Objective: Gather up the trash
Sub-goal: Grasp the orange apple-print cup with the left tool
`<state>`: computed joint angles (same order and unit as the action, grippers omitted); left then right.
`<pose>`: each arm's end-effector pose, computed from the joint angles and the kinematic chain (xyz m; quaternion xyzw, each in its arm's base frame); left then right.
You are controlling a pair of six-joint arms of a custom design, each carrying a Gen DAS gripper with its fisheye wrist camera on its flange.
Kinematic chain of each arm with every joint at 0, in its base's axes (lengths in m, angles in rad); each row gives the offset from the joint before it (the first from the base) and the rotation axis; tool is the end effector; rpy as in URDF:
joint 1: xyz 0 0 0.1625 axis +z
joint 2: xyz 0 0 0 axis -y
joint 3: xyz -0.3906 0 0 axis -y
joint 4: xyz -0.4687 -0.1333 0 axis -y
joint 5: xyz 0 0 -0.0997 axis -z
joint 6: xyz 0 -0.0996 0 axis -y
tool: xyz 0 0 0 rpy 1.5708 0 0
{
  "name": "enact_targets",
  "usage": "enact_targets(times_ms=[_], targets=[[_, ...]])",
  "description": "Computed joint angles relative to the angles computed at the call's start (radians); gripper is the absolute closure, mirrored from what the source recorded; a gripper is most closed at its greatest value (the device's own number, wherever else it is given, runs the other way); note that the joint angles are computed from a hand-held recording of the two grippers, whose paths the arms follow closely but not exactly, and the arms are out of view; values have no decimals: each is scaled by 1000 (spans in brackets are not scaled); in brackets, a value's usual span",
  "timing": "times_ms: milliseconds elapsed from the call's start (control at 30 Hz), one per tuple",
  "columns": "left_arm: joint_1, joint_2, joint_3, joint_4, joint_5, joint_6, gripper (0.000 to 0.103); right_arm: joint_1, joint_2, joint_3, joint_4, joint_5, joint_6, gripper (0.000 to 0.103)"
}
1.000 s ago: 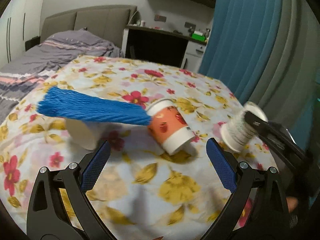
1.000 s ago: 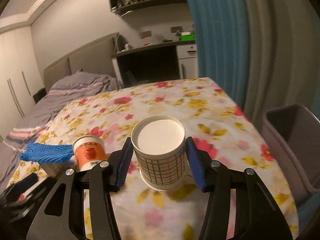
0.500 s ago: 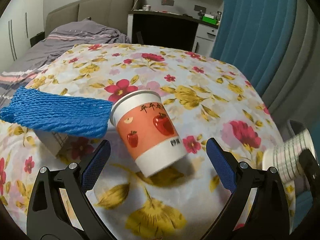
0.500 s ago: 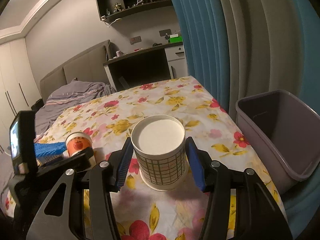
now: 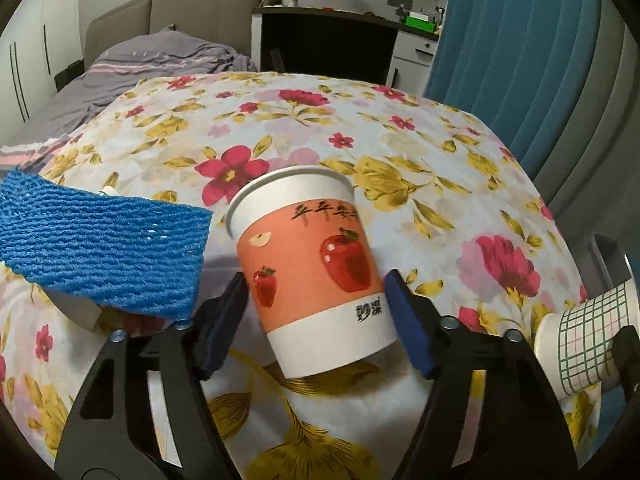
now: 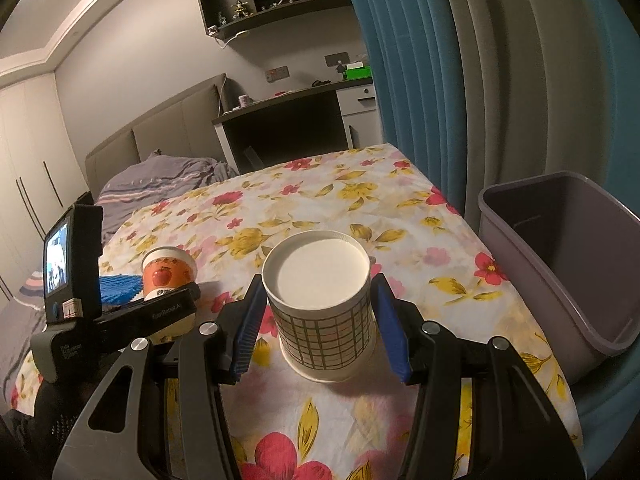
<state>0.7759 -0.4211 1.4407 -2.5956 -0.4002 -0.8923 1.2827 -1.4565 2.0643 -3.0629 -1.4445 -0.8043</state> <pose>-0.3434 -0.6522 -0.1154 -0.0420 0.8325 -0.4141 0.3656 -0.0218 -0.5869 0.2974 0.2563 -0.8653 0.3945 0.1731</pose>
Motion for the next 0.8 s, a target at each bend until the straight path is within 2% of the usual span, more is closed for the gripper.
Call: enact_targets(times_ms=[233, 400, 800], targets=[[-16, 12, 16, -135, -16, 114, 38, -4, -8, 9, -5, 8, -5, 50], [-46, 27, 29, -269, -58, 228, 38, -11, -25, 16, -2, 17, -7, 50], [-113, 69, 19, -426, -122, 388, 38, -43, -98, 44, -7, 49, -13, 50]])
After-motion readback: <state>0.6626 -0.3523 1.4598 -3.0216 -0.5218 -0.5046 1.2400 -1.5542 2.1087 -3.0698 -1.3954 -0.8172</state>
